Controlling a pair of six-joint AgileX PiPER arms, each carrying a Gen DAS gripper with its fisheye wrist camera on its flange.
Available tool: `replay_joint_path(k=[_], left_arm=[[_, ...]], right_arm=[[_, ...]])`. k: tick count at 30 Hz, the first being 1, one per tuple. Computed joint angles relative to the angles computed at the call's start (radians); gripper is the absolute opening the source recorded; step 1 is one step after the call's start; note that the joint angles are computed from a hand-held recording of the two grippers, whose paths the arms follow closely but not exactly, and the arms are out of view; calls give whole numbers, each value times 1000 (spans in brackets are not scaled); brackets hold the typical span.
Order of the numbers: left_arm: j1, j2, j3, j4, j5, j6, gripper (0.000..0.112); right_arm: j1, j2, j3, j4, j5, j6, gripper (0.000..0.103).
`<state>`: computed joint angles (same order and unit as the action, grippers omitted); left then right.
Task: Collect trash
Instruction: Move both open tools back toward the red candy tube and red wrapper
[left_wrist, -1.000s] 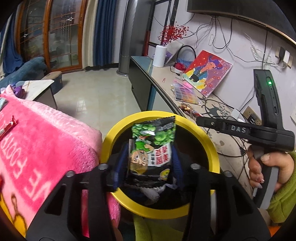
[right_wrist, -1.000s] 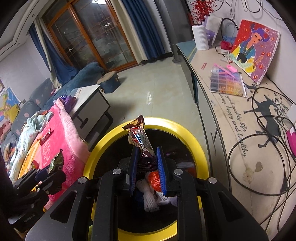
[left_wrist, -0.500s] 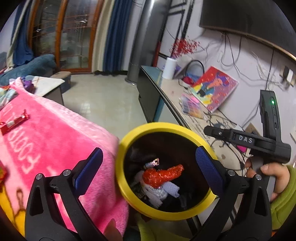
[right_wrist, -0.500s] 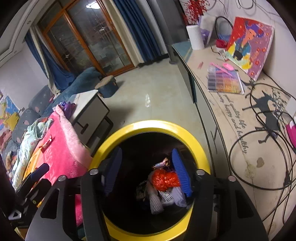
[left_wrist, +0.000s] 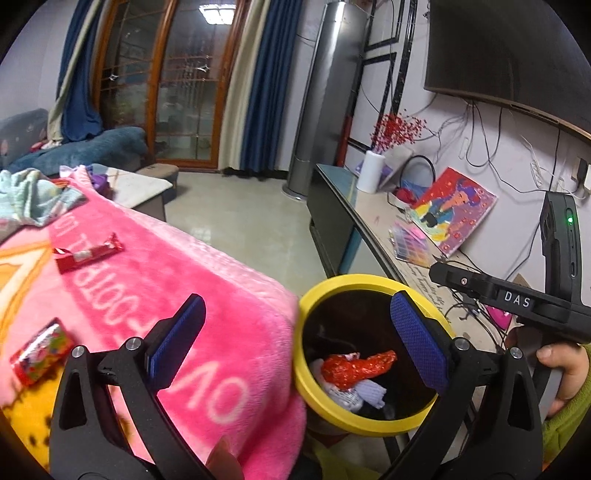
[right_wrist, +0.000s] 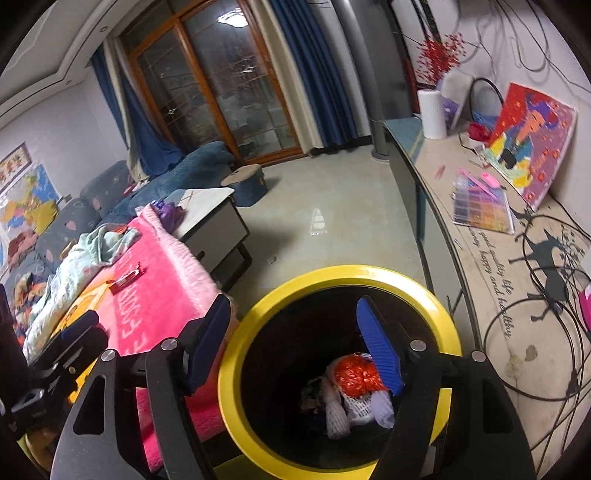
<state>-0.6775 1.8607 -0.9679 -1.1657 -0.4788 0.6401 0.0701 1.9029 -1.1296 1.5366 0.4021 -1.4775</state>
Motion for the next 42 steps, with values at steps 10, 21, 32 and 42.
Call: replay_joint_path(k=[10,21,32,42], left_arm=[[-8,-109,148,-17,-128,-14,92],[53,-236,318,-42,-206,-21,92],[207,-343,463,-11,-160,-14,92],[503,-308,486,342,98,-150,92]], right_arm=[[101,-13,-28,-87,-17,73,69],[260,17,-138,-285,-40,279,69],[405,144,-371,-541,-26,552,69],[533,428,-850,-983,91,1004,68]])
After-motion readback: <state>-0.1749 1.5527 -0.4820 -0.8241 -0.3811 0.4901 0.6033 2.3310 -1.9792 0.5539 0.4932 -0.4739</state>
